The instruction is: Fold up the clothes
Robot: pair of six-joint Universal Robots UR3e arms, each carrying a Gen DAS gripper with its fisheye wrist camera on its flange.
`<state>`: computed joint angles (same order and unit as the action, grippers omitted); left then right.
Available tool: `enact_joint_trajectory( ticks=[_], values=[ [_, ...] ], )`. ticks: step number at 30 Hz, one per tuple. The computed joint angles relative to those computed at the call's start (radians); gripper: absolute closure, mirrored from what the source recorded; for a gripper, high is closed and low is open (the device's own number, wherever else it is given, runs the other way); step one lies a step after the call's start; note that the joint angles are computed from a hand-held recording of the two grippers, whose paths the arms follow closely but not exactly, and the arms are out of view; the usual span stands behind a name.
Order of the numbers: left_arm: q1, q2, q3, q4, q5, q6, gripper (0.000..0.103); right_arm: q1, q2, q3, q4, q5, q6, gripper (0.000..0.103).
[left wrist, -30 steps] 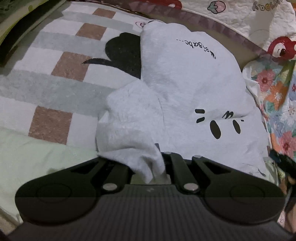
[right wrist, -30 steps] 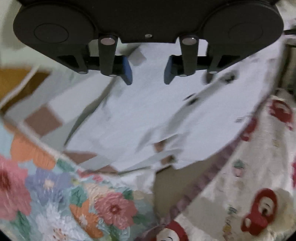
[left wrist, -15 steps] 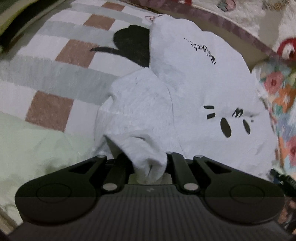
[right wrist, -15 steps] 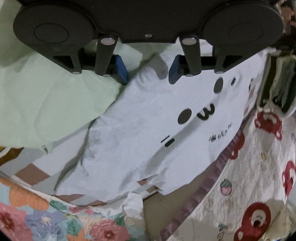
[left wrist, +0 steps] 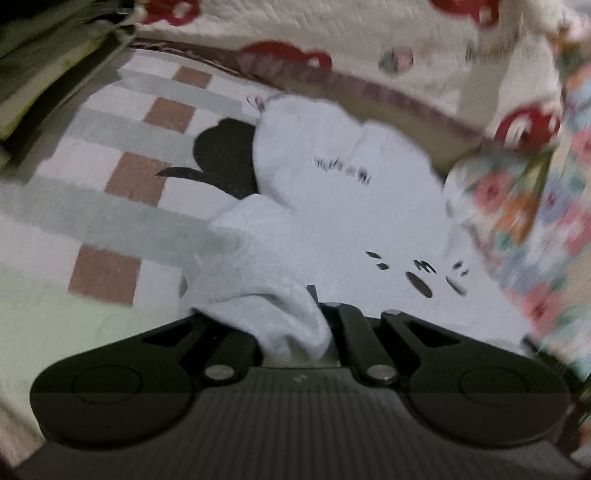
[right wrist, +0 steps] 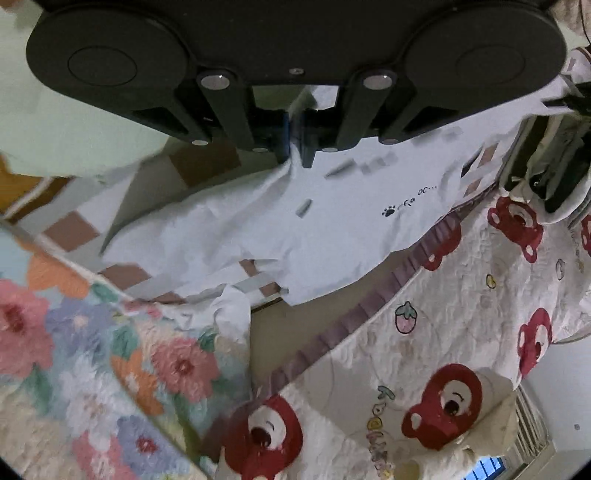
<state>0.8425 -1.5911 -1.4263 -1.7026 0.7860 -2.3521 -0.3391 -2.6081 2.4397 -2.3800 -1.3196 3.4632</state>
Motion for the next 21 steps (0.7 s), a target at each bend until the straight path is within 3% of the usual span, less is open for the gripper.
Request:
enact_joint_trajectory(
  ticks=[3, 4, 9, 11, 13, 16, 21],
  values=[
    [0.025, 0.027, -0.100, 0.029, 0.067, -0.023, 0.101, 0.251, 0.086, 0.014, -0.032, -0.256, 0.104, 0.096],
    [0.008, 0.018, -0.138, 0.079, 0.110, -0.055, 0.101, 0.291, 0.102, 0.030, -0.021, -0.293, 0.128, 0.096],
    [-0.044, 0.074, -0.306, 0.320, 0.177, -0.127, 0.101, 0.160, -0.023, 0.151, 0.030, -0.189, 0.088, 0.096],
    [-0.033, 0.125, -0.325, 0.322, 0.157, -0.093, 0.101, 0.150, -0.060, 0.120, 0.061, -0.181, 0.070, 0.096],
    [-0.013, 0.173, -0.316, 0.281, 0.127, -0.040, 0.101, 0.268, 0.047, 0.088, -0.042, -0.283, 0.094, 0.096],
    [-0.034, 0.149, -0.305, 0.285, 0.175, -0.065, 0.101, 0.452, 0.268, 0.073, -0.186, -0.465, 0.118, 0.096],
    [-0.044, 0.104, -0.320, 0.290, 0.264, -0.089, 0.099, 0.552, 0.336, 0.083, -0.170, -0.573, 0.236, 0.096]
  ],
)
